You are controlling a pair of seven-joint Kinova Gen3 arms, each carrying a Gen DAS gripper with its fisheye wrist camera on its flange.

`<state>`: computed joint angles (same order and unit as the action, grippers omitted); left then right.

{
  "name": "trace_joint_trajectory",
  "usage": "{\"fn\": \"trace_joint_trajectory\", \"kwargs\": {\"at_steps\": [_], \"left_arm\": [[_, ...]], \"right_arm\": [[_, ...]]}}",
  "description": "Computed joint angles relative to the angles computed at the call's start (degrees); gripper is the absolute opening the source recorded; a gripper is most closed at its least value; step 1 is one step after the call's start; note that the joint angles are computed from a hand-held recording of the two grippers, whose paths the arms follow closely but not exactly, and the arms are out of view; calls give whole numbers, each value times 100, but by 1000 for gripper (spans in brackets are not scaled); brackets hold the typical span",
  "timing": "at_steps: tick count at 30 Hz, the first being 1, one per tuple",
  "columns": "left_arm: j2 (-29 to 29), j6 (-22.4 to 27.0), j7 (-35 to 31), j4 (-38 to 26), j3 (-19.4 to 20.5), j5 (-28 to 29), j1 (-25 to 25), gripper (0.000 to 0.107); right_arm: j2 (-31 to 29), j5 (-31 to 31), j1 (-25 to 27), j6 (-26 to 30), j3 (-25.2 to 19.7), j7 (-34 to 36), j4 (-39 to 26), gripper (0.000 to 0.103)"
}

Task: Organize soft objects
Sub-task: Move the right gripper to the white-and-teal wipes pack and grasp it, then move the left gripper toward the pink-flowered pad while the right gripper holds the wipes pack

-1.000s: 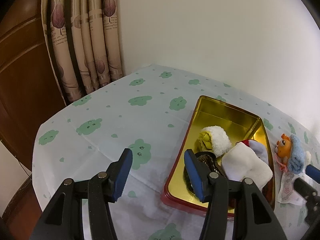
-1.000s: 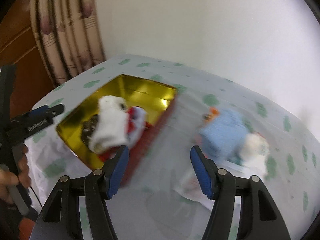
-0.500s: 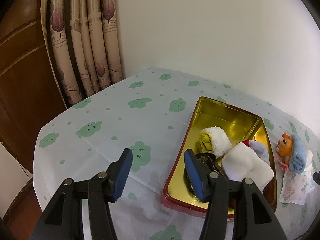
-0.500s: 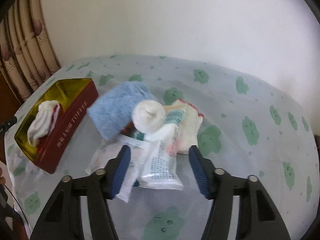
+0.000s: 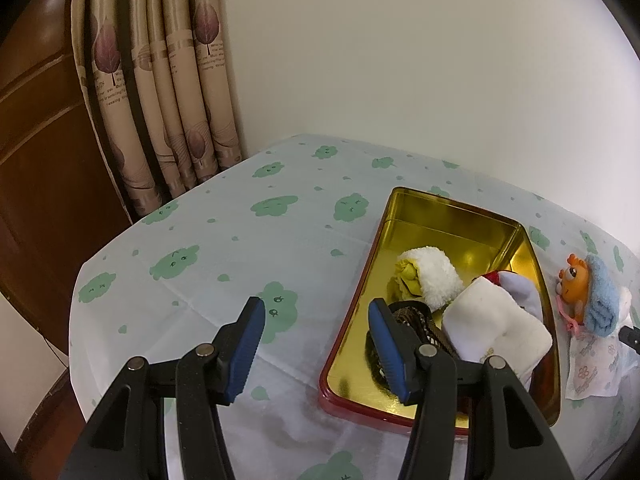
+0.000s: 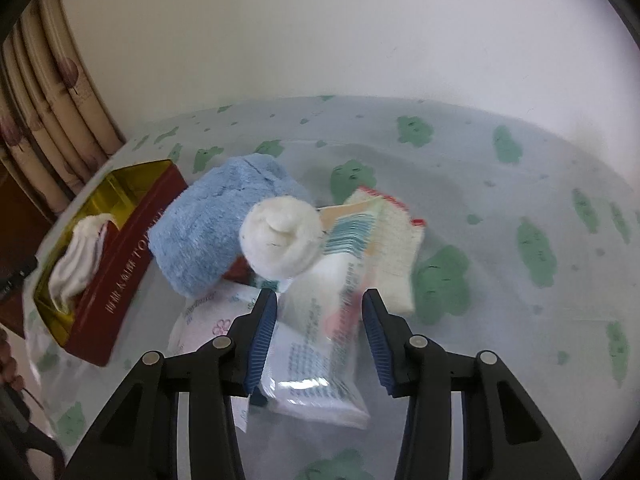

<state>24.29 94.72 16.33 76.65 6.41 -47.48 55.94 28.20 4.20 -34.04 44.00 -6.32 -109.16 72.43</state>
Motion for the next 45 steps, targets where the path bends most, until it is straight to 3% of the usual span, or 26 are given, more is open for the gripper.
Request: {"fn": "trace_joint_trajectory", "kwargs": {"at_steps": [4, 8, 13, 16, 20, 24, 29, 35, 45], "left_arm": [[65, 83, -62, -73, -14, -48, 28, 55], [126, 149, -119, -147, -38, -69, 60, 55], [173, 200, -214, -206, -69, -91, 90, 55], [207, 241, -276, -241, -88, -143, 128, 55], [208, 170, -326, -232, -93, -164, 126, 55], [250, 198, -399, -285, -112, -160, 139, 55], [280, 235, -434, -329, -139, -121, 148, 55], [278, 234, -473, -330, -139, -128, 167, 55], [322, -8, -818, -404, -113, -297, 269, 55]], "right_arm": [[63, -86, 21, -27, -122, 254, -106, 38], [97, -739, 415, -203, -589, 1009, -76, 30], [320, -1111, 415, -68, -426, 913, -245, 30], [398, -1631, 755, -236, -627, 984, -135, 35], [477, -1912, 812, -437, -637, 879, -40, 52], [541, -1319, 266, -293, -299, 678, -317, 55], [473, -977, 71, -292, -252, 653, -352, 32], [88, -172, -394, -340, 111, 276, -16, 25], [-576, 965, -535, -262, 319, -323, 645, 23]]}}
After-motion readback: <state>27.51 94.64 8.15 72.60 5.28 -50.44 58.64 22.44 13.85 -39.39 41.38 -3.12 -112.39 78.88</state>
